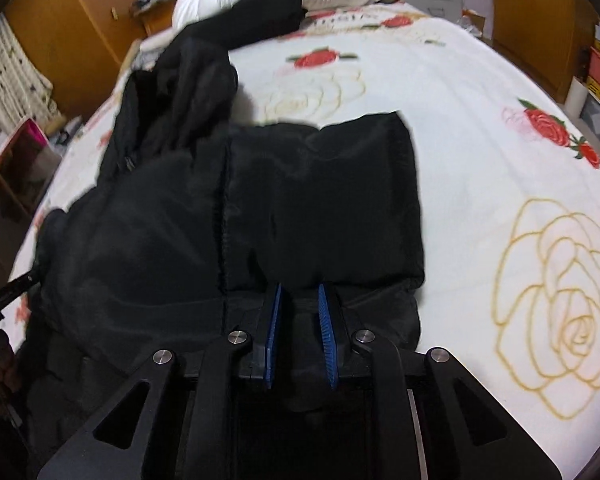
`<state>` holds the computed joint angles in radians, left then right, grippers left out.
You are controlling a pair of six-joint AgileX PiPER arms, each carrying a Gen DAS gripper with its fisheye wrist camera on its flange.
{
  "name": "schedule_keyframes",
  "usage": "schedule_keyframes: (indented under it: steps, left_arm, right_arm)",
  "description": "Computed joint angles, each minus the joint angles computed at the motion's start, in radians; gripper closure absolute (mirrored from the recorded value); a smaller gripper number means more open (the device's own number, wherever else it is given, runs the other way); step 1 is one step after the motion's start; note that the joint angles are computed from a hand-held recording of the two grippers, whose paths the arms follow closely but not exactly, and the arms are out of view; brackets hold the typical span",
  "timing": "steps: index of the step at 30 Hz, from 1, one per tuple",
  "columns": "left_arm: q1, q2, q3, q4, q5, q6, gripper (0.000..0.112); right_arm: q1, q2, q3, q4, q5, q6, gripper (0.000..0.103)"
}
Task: Fold large clothes
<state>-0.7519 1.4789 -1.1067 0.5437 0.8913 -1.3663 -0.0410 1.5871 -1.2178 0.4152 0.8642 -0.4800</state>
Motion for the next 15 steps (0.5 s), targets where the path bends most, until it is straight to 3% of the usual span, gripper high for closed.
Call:
schedule_keyframes:
  steps: [3,6,12,15]
  left_arm:
    - [0.004,0.036,0.0,0.01,-0.029,0.007,0.105]
    - [0.023,0.017,-0.003,-0.022,-0.022,0.026,0.101]
    - [-0.045,-0.133,0.004,0.045,0.149,-0.045,0.1]
    - [-0.055,-0.152,-0.044,0.085,0.178,-0.05,0.1]
  right_arm:
    - [0.002,0.025,0.005,-0.006,-0.024,-0.005,0.085]
    - [0.013,0.03,-0.031,-0.05,0.01,0.036,0.085]
    - [-0.052,-0.073,-0.077,0.049,0.083,-0.008,0.084]
    - [-0.05,-0.084,-0.122,0.063,0.073,-0.018,0.084]
